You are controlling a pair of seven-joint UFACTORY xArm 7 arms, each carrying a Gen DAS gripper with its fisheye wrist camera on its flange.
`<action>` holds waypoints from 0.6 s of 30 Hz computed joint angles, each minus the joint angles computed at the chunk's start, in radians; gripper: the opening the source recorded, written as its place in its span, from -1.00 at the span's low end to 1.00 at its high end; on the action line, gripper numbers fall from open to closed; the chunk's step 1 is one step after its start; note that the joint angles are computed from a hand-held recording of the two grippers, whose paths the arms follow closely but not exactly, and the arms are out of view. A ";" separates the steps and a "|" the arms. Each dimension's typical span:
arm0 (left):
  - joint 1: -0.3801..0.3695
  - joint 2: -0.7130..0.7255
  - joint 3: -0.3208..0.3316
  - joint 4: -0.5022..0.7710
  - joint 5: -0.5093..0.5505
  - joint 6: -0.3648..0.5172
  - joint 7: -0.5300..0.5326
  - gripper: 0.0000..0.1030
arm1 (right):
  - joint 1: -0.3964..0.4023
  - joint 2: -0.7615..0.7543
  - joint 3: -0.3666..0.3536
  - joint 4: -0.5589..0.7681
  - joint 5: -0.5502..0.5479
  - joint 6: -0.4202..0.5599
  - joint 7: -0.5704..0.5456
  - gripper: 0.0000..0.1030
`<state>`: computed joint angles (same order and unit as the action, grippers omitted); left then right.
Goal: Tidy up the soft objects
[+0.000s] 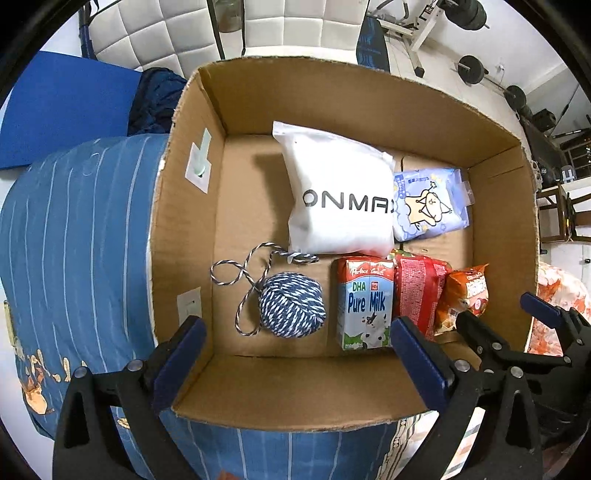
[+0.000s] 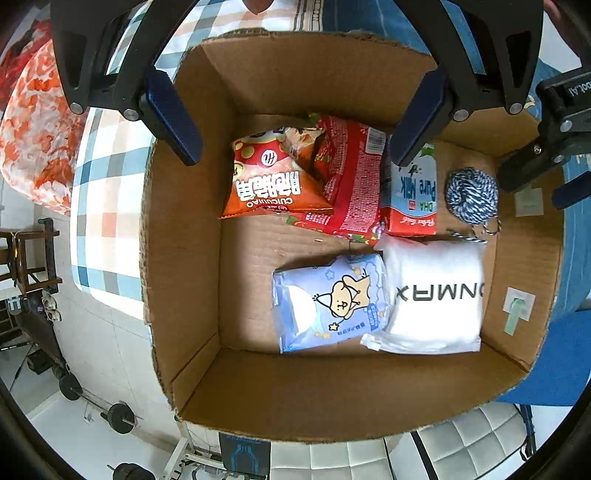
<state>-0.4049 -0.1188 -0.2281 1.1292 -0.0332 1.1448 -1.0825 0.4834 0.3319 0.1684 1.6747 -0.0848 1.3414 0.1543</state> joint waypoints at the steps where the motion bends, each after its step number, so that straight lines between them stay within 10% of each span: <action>1: -0.003 -0.018 -0.003 -0.019 -0.001 -0.003 -0.006 0.99 | -0.004 -0.011 0.000 -0.018 0.005 -0.011 -0.002 1.00; 18: -0.034 -0.042 -0.092 0.271 0.255 0.268 -0.117 0.99 | -0.086 -0.298 0.007 -0.206 0.113 -0.085 -0.042 1.00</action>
<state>-0.4386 -0.1613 -0.3201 1.3997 0.2219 1.4130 -1.1994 0.3971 0.0340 0.1757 1.4689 0.0284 1.2564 0.1120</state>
